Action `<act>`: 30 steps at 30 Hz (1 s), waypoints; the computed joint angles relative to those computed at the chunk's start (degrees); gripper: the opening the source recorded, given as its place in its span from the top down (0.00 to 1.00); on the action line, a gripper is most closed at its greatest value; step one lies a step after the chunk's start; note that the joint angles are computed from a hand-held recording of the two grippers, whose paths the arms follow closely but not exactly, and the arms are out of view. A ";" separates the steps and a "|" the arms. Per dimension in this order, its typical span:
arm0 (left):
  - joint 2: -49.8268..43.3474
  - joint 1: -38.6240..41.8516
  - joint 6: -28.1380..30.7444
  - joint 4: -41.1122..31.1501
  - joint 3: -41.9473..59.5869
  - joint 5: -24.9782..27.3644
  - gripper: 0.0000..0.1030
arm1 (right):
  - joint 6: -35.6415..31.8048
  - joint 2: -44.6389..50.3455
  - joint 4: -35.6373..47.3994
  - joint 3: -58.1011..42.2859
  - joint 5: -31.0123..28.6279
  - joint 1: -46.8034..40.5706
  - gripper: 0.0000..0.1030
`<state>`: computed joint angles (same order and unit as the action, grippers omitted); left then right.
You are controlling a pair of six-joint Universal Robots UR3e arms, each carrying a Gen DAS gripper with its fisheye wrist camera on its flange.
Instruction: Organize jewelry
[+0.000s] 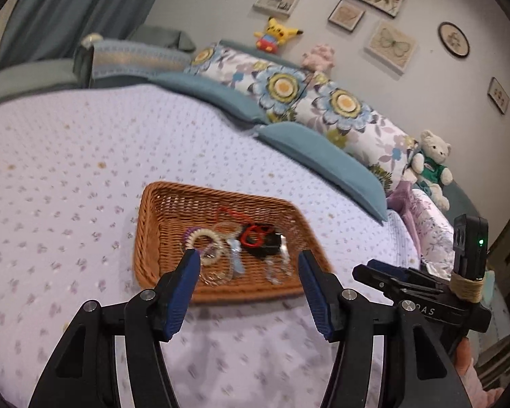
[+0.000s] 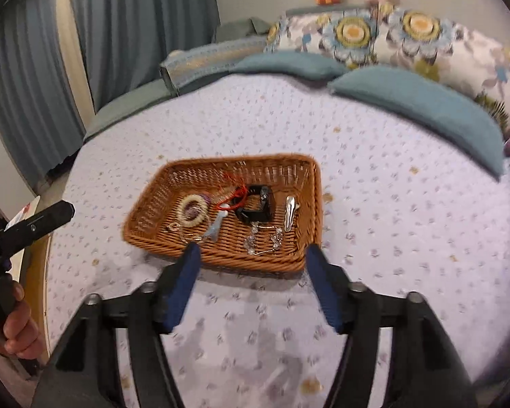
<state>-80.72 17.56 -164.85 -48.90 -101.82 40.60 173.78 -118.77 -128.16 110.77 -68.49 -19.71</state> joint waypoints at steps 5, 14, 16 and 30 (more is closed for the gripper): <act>15.59 3.39 4.17 -12.87 0.06 1.44 0.34 | 0.64 -9.60 7.38 -2.66 -2.67 1.15 0.29; 29.81 4.74 -1.63 -5.73 -9.92 8.72 0.23 | 9.01 -9.03 -5.50 1.53 -20.58 16.86 0.21; 28.34 0.90 -3.23 -1.57 -10.40 14.51 0.23 | 9.89 -7.30 -7.57 1.68 -19.51 16.66 0.21; 17.43 -13.34 -14.13 15.24 -10.78 33.12 0.23 | 10.44 1.71 -13.98 0.59 -23.27 18.91 0.20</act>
